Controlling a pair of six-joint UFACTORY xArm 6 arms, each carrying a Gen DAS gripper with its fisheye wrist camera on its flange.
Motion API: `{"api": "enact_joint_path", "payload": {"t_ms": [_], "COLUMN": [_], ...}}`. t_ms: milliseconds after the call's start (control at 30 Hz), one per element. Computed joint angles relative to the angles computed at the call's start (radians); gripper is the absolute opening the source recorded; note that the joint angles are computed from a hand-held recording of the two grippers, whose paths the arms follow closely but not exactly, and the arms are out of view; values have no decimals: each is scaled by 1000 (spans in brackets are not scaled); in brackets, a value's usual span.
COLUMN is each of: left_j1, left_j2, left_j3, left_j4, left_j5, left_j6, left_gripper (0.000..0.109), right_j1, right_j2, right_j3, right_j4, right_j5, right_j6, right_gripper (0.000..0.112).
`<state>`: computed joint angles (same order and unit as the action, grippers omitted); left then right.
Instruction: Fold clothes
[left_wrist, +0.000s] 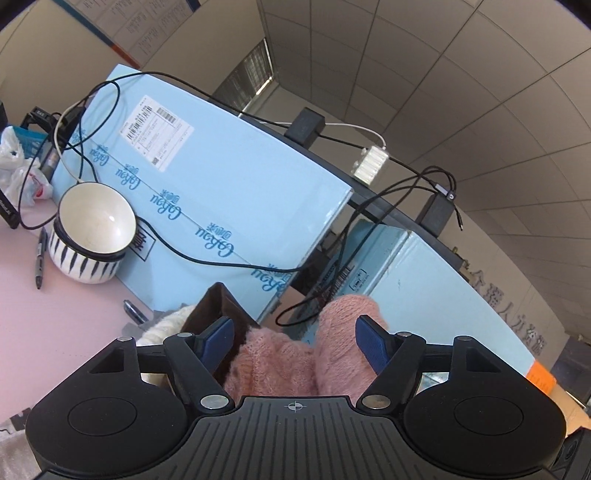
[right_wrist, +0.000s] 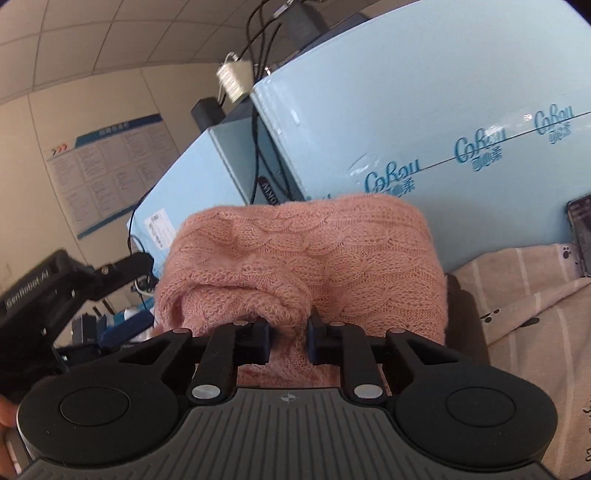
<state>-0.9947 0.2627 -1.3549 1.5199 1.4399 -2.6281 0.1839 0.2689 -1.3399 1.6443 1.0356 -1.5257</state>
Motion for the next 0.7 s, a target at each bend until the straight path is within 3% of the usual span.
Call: {"api": "enact_joint_path", "payload": {"t_ms": [133,233,267,300,367,500,600,700], "left_j1": [24,39,42,45,46,12,1,6], "left_j2": [49,141,182,226,266,313,338,391], "left_j3": [-68,-203,-264,-323,-381,-444,-478,-554], "left_j4": [-36,-133,-168,-190,-197,-94,-25,13], "left_j5": [-53,-46,-29,-16,-17,-3,-72,-203], "left_j6": [119,331,426,517,594,631,640,674], "left_gripper": [75,71,57,14,13,13,13,13], "right_j1": [-57,-105,-120,-135,-162,-231,-307,-390], "right_j2": [-18,-26,-33,-40,-55,-65,-63,-60], "right_j3": [-5,-10,-3,5,23,33,24,26], "right_j4": [96,133,138,142,147,144,127,134], "right_j5": [-24,-22,-18,-13,-4,39,74,66], "right_j6": [11,31,32,33,19,12,14,-37], "right_gripper": [16,16,16,16,16,16,16,16]}}
